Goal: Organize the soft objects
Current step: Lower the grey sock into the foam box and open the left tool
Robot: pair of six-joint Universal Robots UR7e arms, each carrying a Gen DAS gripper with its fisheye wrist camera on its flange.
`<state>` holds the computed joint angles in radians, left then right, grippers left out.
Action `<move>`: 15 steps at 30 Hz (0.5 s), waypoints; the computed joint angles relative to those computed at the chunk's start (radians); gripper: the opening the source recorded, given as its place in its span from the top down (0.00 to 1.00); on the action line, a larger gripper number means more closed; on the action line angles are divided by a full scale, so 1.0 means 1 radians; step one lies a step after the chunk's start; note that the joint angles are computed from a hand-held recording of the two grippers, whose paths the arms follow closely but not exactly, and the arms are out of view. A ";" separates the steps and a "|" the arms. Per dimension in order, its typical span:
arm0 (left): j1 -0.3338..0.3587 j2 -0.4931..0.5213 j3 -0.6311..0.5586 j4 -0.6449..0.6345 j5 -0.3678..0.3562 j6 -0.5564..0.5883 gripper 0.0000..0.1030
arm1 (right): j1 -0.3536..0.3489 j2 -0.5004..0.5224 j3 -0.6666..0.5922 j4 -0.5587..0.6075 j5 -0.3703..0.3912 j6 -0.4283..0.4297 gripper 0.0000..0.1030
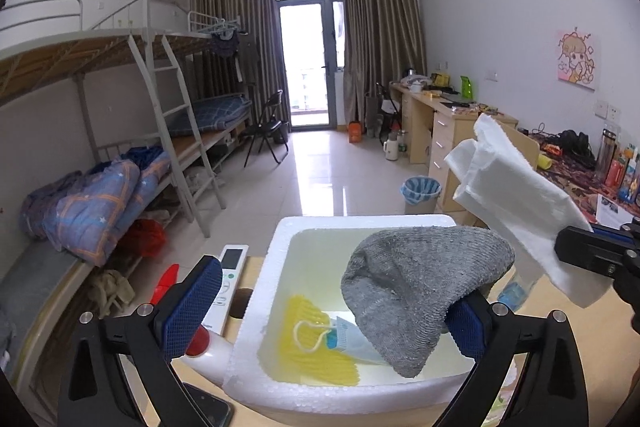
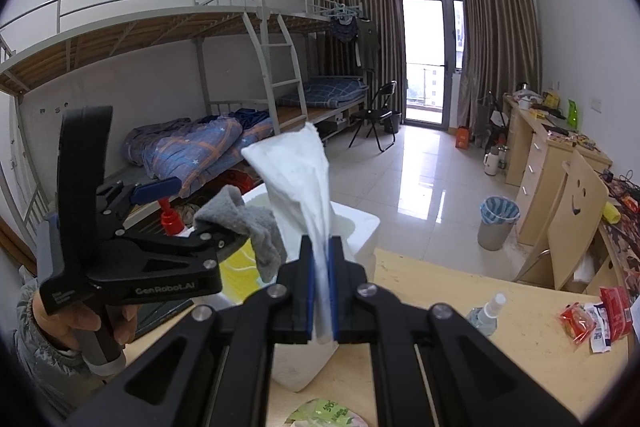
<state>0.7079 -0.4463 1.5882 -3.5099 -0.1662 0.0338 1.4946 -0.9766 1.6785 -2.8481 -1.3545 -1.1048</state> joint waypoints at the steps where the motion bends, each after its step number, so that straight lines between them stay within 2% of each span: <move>1: 0.001 0.000 -0.001 0.004 0.001 0.002 0.02 | -0.001 -0.003 0.002 0.004 0.004 -0.002 0.92; 7: -0.001 -0.004 0.009 0.010 -0.003 -0.014 0.02 | -0.007 -0.034 0.027 0.049 0.040 -0.066 0.92; 15: -0.014 -0.016 0.036 -0.020 -0.013 0.010 0.02 | 0.013 -0.008 0.015 0.070 0.011 -0.123 0.92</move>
<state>0.6942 -0.4625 1.6239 -3.5303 -0.1790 0.0439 1.5078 -0.9846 1.6933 -2.7778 -1.3433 -1.2276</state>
